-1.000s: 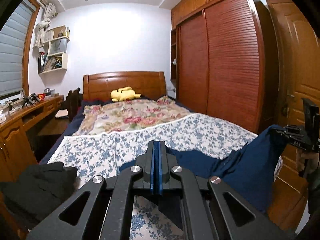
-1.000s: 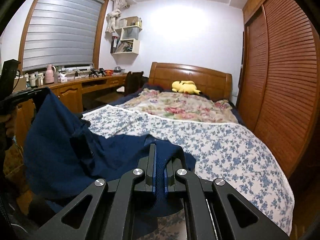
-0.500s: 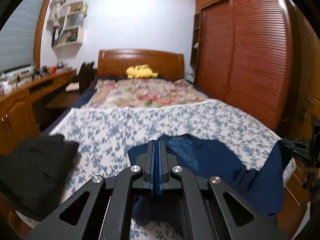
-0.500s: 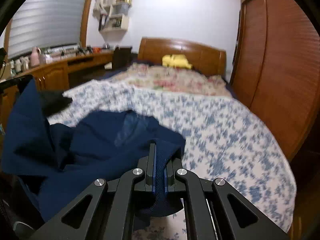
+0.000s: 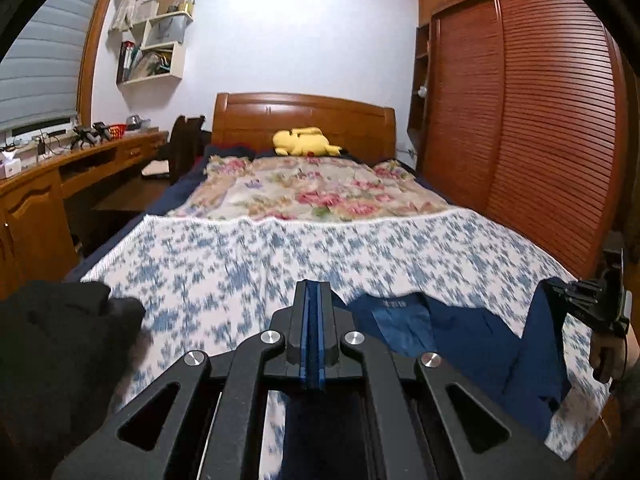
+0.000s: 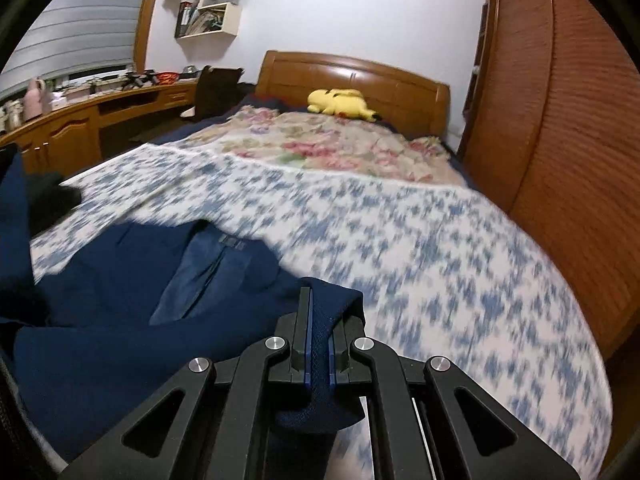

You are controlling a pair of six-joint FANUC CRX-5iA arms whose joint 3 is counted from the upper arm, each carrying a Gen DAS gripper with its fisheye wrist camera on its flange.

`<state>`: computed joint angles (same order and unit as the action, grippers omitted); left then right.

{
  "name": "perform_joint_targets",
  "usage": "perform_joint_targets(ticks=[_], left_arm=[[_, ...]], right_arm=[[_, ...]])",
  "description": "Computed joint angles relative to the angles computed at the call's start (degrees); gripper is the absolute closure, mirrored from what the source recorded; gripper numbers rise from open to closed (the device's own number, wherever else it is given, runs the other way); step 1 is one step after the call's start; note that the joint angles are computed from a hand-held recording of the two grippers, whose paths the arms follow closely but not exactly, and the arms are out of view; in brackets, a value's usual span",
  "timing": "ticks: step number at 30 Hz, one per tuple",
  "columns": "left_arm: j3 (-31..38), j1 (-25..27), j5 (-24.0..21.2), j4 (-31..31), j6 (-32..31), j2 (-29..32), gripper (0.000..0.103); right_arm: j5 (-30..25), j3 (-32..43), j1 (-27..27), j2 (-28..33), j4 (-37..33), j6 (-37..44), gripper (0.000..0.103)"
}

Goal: Fold large clothes
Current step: 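Lift the hem with both grippers and fold it over toward the collar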

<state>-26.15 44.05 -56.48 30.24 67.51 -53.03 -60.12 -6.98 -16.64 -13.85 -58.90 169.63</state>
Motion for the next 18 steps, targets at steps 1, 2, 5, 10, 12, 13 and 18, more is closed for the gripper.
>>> perform_joint_targets(ticks=[1, 2, 5, 10, 12, 13, 18], left_arm=[[0.03, -0.61, 0.81, -0.33, 0.09, 0.56, 0.1], [-0.2, -1.28, 1.44, -0.12, -0.86, 1.19, 0.1], [-0.15, -4.61, 3.31, -4.38, 0.41, 2.3, 0.1], [-2.32, -3.76, 1.06, -1.26, -2.82, 3.53, 0.097], [-2.77, -4.8, 1.29, -2.47, -2.81, 3.67, 0.092], [-3.31, -4.94, 1.37, -2.4, -3.59, 3.5, 0.091], [-5.46, -3.74, -0.84, 0.69, -7.38, 3.2, 0.081]], right_arm=[[3.01, 0.15, 2.01, 0.29, 0.52, -0.78, 0.098], [6.73, 0.35, 4.62, 0.53, 1.61, -2.33, 0.098], [18.58, 0.15, 12.83, 2.25, 7.53, -8.16, 0.098], [35.25, -3.79, 26.59, 6.13, 29.33, -27.76, 0.098], [37.26, -4.35, 29.98, 8.74, 38.35, -36.5, 0.098], [36.97, -4.11, 31.38, 10.15, 43.15, -41.33, 0.098], [34.58, -2.86, 33.49, 12.49, 48.02, -45.48, 0.094]])
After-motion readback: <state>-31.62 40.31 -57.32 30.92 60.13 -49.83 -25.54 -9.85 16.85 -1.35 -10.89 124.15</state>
